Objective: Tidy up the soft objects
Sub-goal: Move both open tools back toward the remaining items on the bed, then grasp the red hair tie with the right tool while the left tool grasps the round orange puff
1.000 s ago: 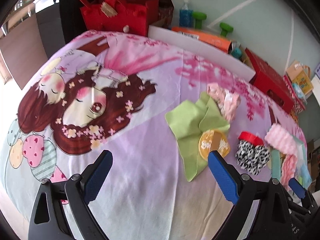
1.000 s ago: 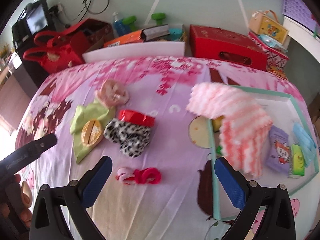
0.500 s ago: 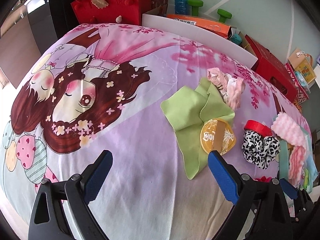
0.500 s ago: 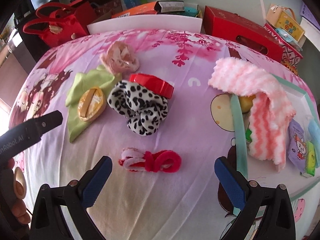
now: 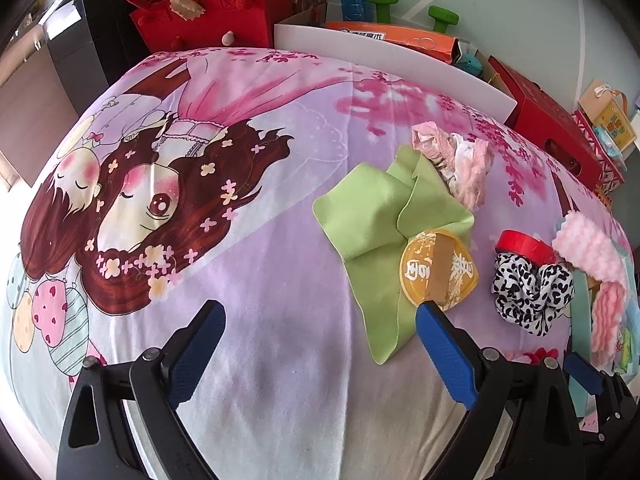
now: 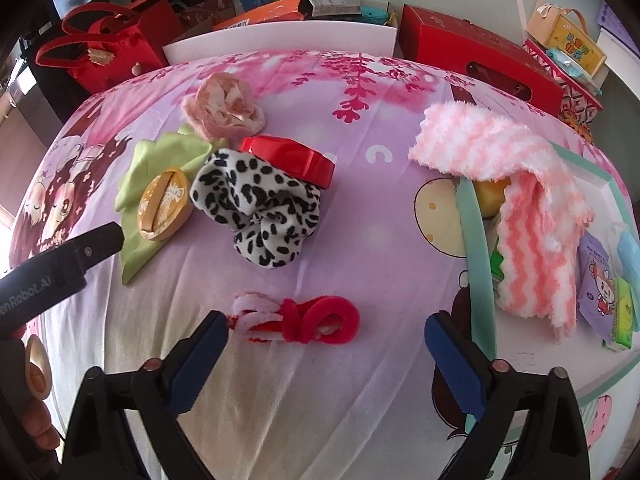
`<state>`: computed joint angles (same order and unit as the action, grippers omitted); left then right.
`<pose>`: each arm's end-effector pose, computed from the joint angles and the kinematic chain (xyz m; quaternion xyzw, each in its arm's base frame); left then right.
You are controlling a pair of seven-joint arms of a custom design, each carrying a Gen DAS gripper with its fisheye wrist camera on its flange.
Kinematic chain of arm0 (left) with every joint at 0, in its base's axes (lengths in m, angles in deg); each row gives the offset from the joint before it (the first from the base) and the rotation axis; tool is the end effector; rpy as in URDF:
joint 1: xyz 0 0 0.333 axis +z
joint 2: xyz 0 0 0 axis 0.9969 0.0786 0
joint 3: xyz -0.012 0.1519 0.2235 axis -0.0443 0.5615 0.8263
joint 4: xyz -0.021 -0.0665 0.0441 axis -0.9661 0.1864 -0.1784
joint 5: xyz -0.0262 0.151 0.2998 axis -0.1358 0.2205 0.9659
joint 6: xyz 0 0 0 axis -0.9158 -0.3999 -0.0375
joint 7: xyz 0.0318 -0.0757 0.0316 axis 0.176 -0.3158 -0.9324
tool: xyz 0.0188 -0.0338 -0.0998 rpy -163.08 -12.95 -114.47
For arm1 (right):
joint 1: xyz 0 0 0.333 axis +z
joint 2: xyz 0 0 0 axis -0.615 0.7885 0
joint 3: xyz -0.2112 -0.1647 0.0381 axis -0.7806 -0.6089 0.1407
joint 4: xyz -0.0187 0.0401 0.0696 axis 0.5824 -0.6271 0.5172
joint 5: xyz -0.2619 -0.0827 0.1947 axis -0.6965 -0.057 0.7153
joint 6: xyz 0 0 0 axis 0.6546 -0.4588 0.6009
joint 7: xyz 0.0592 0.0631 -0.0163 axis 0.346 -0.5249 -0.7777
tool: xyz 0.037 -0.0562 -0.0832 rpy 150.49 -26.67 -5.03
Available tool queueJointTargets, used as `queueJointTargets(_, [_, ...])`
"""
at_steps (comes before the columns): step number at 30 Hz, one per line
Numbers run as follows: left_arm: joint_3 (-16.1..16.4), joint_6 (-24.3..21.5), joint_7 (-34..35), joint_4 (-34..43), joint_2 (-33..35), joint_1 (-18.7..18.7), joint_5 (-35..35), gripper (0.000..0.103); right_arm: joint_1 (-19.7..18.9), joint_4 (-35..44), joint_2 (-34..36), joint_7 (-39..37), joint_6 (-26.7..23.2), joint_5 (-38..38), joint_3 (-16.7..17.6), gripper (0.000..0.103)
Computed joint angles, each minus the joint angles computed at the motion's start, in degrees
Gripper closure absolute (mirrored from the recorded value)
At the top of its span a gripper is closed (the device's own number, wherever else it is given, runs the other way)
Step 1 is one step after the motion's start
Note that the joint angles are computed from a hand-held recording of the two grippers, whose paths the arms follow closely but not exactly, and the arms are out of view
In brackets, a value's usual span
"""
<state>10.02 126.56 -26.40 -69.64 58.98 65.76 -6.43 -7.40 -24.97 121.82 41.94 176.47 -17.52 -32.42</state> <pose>0.5679 -0.2797 0.4006 -0.8310 0.5073 -0.1577 0.1649 0.6028 0.3453 0.3803 -0.7938 0.5682 -0.1261 0.1765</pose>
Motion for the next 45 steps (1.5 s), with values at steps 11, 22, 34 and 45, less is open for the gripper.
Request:
queueJointTargets(11, [0.14, 0.66, -1.37, -0.48, -0.50, -0.34, 1.27, 0.007, -0.63, -1.82, -1.23, -2.49, 1.00, 1.59, 1.29, 0.025])
queueJointTargets(22, [0.14, 0.24, -0.43, 1.38, 0.98, -0.77, 1.17, 0.007, -1.36, -2.99, -1.80, -5.03, 2.00, 4.16, 2.18, 0.037])
queueJointTargets(34, [0.45, 1.92, 0.19, 2.47, 1.93, -1.34, 1.60, 0.007, -1.23, -6.38, -4.14, -3.74, 5.84, 4.26, 0.98, 0.040])
queueJointTargets(45, [0.92, 5.04, 2.80, 7.60, 6.29, -2.36, 2.91, 0.010, -1.99, -12.17, -8.51, 2.23, 9.62, 0.75, -0.81, 0.040])
